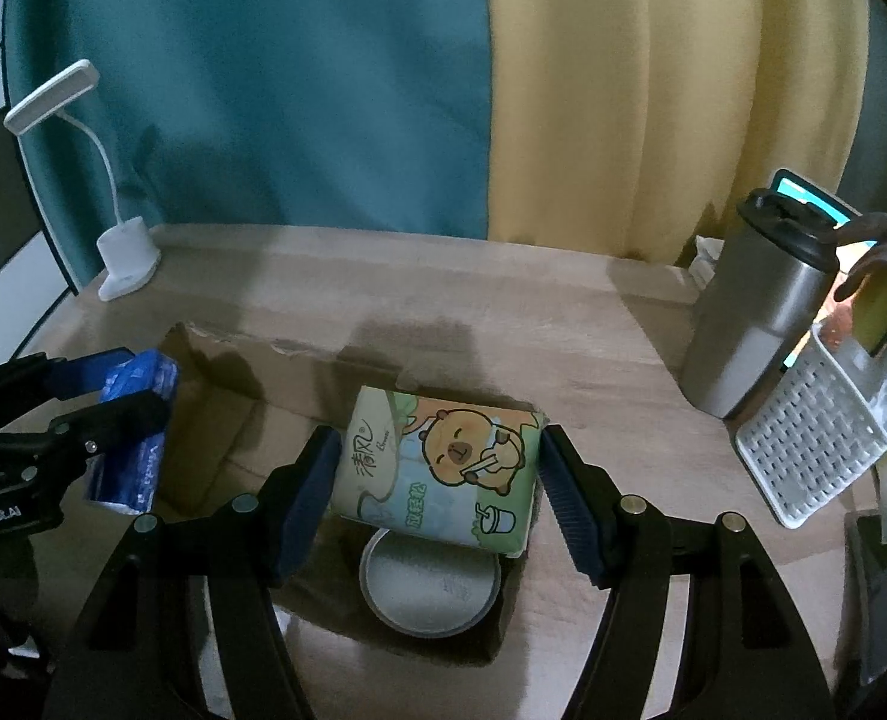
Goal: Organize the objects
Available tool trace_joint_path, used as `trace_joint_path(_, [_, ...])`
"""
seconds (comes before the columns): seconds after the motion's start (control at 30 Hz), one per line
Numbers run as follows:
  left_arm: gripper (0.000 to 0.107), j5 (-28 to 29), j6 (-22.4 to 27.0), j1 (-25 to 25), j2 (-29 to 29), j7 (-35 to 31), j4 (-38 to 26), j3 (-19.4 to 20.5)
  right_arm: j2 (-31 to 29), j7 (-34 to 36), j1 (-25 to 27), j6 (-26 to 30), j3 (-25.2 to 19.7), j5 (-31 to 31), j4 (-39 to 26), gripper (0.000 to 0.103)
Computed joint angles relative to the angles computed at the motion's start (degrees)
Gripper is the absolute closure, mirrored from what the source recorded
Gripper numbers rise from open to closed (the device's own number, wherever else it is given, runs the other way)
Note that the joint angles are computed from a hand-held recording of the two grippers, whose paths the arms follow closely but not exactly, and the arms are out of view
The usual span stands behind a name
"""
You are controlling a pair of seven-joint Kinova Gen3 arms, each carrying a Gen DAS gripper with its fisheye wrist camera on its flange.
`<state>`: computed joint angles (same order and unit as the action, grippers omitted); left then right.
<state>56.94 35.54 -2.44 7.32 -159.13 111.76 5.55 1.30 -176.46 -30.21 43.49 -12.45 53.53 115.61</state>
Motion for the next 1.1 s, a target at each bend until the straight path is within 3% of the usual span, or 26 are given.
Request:
trace_joint_path(0.73, [0.050,-3.08,-1.64,0.10,3.81,3.54,-2.28,2.44,3.88,5.12,1.42,-4.46,3.85,-3.07,-1.82,0.031])
trace_joint_path(0.87, [0.050,-3.99,-2.14,0.47,3.98,4.59,-2.47,2.94,3.48,3.32,0.85,-4.69,3.96,-1.67,-1.06,0.019])
trace_joint_path(1.1, [0.050,-5.34,-3.37,2.04,3.39,6.20,-2.45,3.87,1.42,0.24,0.88,-4.24,2.80,0.78,1.14,0.019])
